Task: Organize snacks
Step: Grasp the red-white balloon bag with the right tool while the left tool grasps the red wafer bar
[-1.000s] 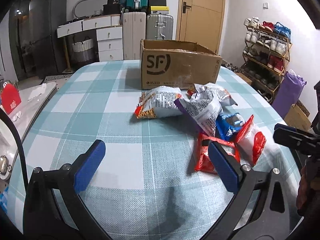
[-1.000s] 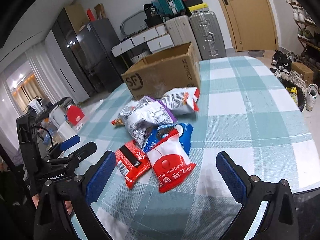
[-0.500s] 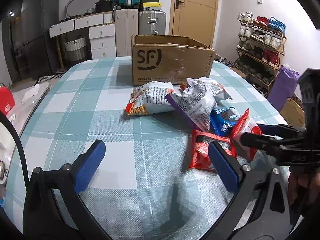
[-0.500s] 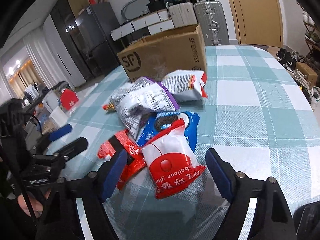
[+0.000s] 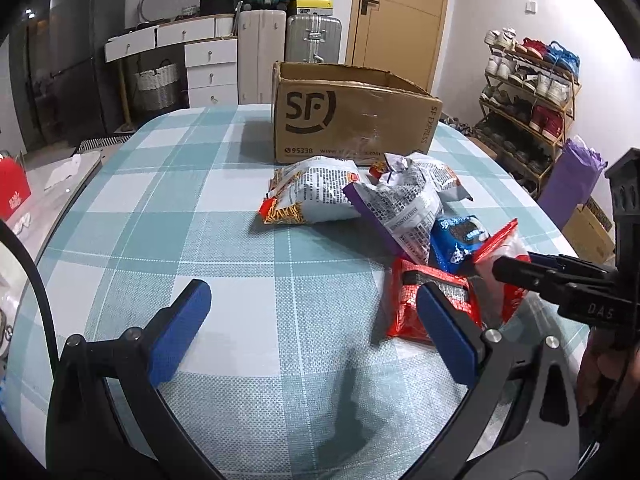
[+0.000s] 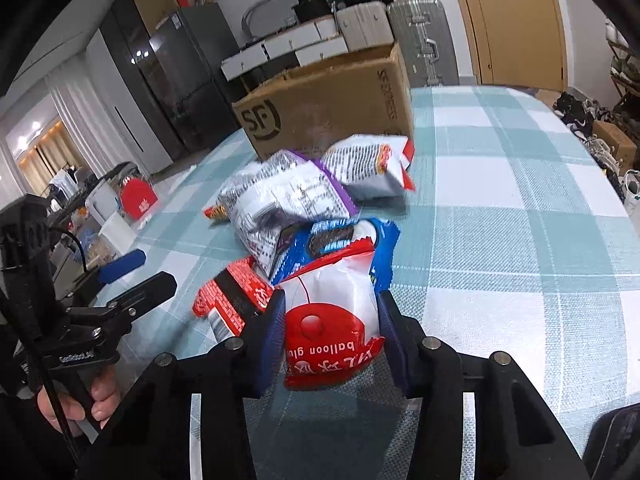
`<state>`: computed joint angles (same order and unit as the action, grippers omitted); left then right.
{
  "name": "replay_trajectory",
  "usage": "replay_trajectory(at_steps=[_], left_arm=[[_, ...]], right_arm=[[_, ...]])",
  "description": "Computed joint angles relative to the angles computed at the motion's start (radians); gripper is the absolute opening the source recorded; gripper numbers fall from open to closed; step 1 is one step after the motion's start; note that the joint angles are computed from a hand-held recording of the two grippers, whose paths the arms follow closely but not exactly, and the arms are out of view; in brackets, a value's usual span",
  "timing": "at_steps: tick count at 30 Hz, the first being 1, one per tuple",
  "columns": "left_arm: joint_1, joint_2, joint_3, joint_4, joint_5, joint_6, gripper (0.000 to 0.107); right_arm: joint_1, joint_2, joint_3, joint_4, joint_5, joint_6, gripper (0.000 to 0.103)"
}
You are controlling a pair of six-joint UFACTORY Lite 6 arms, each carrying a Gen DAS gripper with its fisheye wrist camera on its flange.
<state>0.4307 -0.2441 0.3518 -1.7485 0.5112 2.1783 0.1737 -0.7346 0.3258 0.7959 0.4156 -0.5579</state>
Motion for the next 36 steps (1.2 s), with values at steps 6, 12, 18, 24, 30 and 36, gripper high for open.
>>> replay_trajectory(at_steps=[6,12,18,24,30,36], left_arm=[[-0.046,-0.033,-0.025,-0.045,-0.04,0.053,0.102],[0.014,-0.085,-0.061,0.025,0.073,0.066,0.102],[-0.078,-0.108,-0.053,0.128,0.067,-0.019,0.102],[-0.326,0.008,0.04,0.093,-0.105,-0.128,0.102],[-0.459,0.194,0.169,0.16,-0.246,-0.318,0.102],[-0.504,0.274,0.224,0.156,-0.293,-0.339,0.102]], right_arm=[[-0.075,-0.16,-0.057,0.018,0.036,-0.001,0.045],[-0.2,-0.236,-0.085,0.125,0.124,-0.112,0.045],[-0.241,-0.308,-0.105,0.133,0.162,-0.119,0.046],[-0.358,-0.358,-0.126,0.214,0.252,-0.205,0.046],[-0.43,-0.385,-0.139,0.256,0.317,-0.25,0.046],[-0.52,-0.369,-0.145,0.307,0.391,-0.314,0.046]])
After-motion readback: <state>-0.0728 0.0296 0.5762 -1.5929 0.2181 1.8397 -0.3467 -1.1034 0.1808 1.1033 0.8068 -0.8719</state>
